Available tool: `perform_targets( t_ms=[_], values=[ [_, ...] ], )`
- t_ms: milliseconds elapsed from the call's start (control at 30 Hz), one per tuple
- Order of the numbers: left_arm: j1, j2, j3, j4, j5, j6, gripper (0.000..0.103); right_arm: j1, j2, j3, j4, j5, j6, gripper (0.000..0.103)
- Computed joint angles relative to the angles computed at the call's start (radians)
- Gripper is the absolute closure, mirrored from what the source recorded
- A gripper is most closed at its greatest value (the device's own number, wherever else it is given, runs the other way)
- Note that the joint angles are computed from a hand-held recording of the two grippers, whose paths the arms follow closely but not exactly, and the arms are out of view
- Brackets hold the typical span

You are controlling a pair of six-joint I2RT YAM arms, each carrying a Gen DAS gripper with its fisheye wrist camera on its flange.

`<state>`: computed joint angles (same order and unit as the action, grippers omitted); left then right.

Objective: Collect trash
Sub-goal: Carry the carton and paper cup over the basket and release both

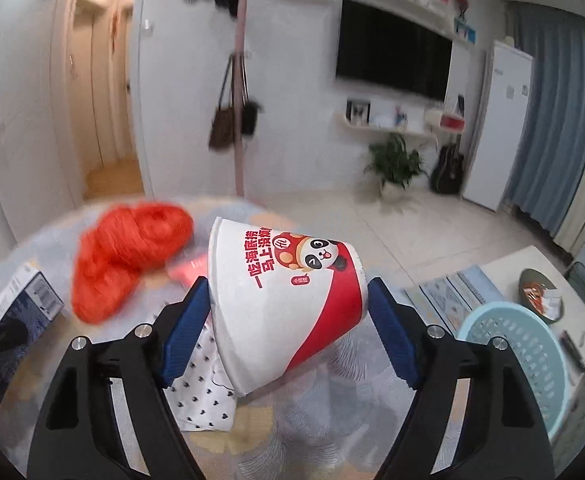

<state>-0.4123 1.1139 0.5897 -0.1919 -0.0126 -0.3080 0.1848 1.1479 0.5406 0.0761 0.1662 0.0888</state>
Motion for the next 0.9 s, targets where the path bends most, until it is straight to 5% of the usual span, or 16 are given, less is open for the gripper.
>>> perform_targets(
  t_ms=[233,500,667,900],
  values=[
    [-0.191,-0.046,0.109,-0.058,-0.131,-0.044,0.053,-0.117,-0.206,-0.02,-0.095,-0.102,0.002,0.028],
    [-0.413,0.136,0.314,-0.025,-0.219,-0.085,0.053,-0.557,-0.384,0.053,-0.27,-0.408,-0.064,0.028],
    [-0.531,0.34,0.52,-0.031,-0.258,-0.082,0.053,-0.94,-0.293,0.13,-0.323,-0.738,-0.12,0.028],
    [-0.61,0.673,0.871,-0.102,-0.22,-0.081,0.052,-1.226,-0.032,0.234,-0.355,-0.921,-0.226,0.028]
  ],
)
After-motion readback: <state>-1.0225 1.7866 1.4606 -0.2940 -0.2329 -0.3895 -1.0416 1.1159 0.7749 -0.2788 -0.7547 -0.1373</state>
